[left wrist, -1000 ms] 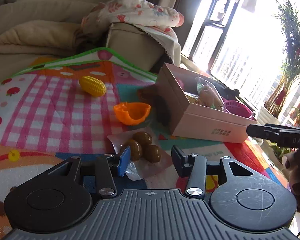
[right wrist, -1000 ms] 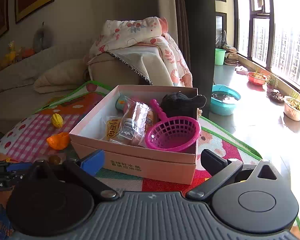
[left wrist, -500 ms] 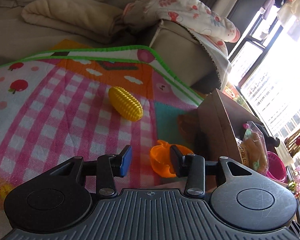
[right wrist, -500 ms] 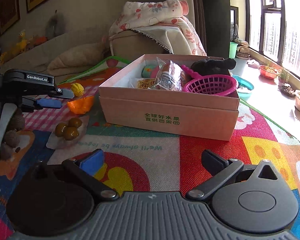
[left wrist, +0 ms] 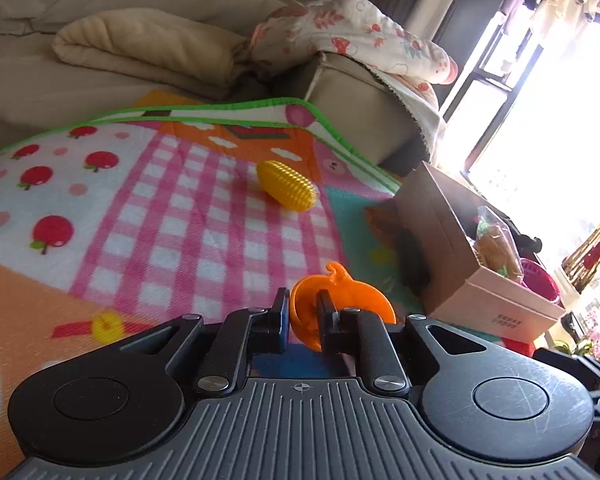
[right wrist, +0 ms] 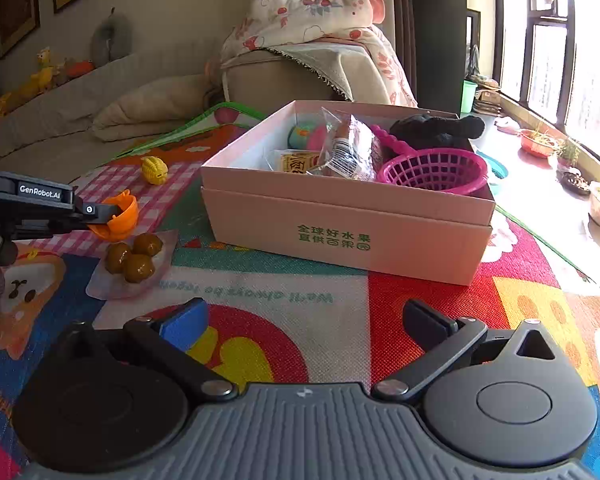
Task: Organize objects
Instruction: 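Grasp the orange toy from the mat with the left gripper, then grasp the yellow corn toy with the right gripper while left holds orange toy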
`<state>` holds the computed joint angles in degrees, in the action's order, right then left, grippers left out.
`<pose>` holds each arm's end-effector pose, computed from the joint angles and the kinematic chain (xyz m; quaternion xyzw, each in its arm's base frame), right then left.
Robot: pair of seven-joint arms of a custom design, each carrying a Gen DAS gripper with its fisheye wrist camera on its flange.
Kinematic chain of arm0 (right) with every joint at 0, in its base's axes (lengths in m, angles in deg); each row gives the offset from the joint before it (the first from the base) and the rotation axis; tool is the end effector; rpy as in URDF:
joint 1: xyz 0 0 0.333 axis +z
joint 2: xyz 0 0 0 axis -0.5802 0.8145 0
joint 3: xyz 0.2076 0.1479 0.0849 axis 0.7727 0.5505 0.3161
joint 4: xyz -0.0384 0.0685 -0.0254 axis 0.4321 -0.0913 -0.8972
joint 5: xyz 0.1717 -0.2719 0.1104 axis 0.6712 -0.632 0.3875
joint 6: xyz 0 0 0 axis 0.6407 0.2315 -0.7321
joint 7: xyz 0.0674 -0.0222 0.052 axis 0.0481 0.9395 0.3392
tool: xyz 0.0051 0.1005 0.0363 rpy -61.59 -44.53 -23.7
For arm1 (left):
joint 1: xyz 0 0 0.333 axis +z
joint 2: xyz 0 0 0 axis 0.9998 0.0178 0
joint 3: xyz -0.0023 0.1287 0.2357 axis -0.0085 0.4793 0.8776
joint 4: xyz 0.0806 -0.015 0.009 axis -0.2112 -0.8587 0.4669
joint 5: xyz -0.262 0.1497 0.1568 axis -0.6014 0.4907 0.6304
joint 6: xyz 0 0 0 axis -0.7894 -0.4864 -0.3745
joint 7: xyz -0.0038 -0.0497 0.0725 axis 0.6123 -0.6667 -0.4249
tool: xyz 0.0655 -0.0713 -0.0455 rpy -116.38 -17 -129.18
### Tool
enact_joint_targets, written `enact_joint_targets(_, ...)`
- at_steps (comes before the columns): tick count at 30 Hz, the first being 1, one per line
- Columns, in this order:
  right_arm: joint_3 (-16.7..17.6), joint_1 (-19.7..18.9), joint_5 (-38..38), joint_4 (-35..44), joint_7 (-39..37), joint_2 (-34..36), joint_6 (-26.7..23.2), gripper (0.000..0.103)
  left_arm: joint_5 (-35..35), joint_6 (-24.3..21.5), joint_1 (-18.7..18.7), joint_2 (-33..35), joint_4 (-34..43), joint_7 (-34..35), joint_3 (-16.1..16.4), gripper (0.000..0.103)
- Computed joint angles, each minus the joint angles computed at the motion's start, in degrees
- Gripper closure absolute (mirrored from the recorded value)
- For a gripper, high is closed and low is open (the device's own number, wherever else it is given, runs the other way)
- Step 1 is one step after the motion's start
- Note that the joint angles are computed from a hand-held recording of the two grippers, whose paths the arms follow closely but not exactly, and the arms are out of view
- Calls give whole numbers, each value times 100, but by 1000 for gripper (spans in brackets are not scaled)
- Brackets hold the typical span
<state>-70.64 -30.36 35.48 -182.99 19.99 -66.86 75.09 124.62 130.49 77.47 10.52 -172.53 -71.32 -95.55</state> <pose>0.5609 0.0560 0.4718 -0.8327 0.3387 -0.1291 0.4187 0.3841 -0.2446 0.4728 -0.8112 0.3717 -0.3589 0.2739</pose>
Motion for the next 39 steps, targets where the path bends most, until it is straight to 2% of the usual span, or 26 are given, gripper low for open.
enact_joint_targets(3, 108, 111, -54, 259, 24, 24, -319, 0, -434, -524, -173, -670, -561, 115, -56, 87)
enact_joint_targets(5, 192, 229, -127, 472, 116, 71, -489, 0, -524, -700, -187, -982, -866, 20, -94, 87)
enact_joint_targets(7, 326, 434, -358, 766, 310, 192, -561, 0, -408, -484, -109, -1232, -1197, -310, -76, 86)
enact_joint_targets(10, 526, 814, -815, 1192, 592, 489, -287, 0, 27, -68, 98, -1497, -1532, -848, -173, 86)
enact_joint_targets(12, 608, 1116, -1365, 1635, 1094, 892, 60, 6, 219, -17, 177, -1534, -1590, -1042, -275, 86)
enact_joint_targets(16, 536, 1664, -2703, 2825, 2335, 1942, 318, 15, 481, 241, 270, -1564, -1661, -1348, -264, 86)
enact_joint_targets(18, 419, 1901, -3301, 3497, 3007, 2466, 230, 29, 517, 248, 287, -1562, -1666, -1418, -279, 86)
enact_joint_targets(19, 359, 1993, -3574, 3931, 3346, 2756, 24, 34, 520, 224, 284, -1556, -1660, -1430, -295, 86)
enact_joint_targets(21, 384, 2013, -3866, 4602, 3691, 3156, -482, 63, 503, 167, 264, -1520, -1625, -1388, -301, 86)
enact_joint_targets(22, 467, 1952, -3865, 4708, 3710, 3202, -637, 69, 490, 144, 248, -1511, -1617, -1363, -296, 86)
enact_joint_targets(24, 600, 1802, -3687, 4370, 3584, 2938, -673, 73, 446, 110, 224, -1480, -1588, -1308, -274, 86)
enact_joint_targets(27, 785, 1438, -3188, 3073, 2895, 1980, -432, 73, 301, -55, 165, -1397, -1482, -1117, -273, 86)
enact_joint_targets(29, 811, 1124, -2729, 2368, 2333, 1371, -547, 73, 247, -183, 145, -1302, -1370, -1078, -311, 87)
enact_joint_targets(32, 614, 748, -2100, 1405, 1593, 541, -751, 73, 295, 74, 111, -1184, -1281, -1015, -204, 87)
enact_joint_targets(34, 391, 545, -1769, 723, 1070, 17, -766, 73, 324, 84, 82, -1064, -1147, -853, -250, 87)
enact_joint_targets(37, 92, 349, -1569, 90, 656, -359, -758, 73, 316, 239, -2, -857, -973, -702, -264, 87)
enact_joint_targets(39, -14, 277, -1549, -189, 503, -428, -564, 73, 167, 283, -92, -669, -809, -513, -253, 87)
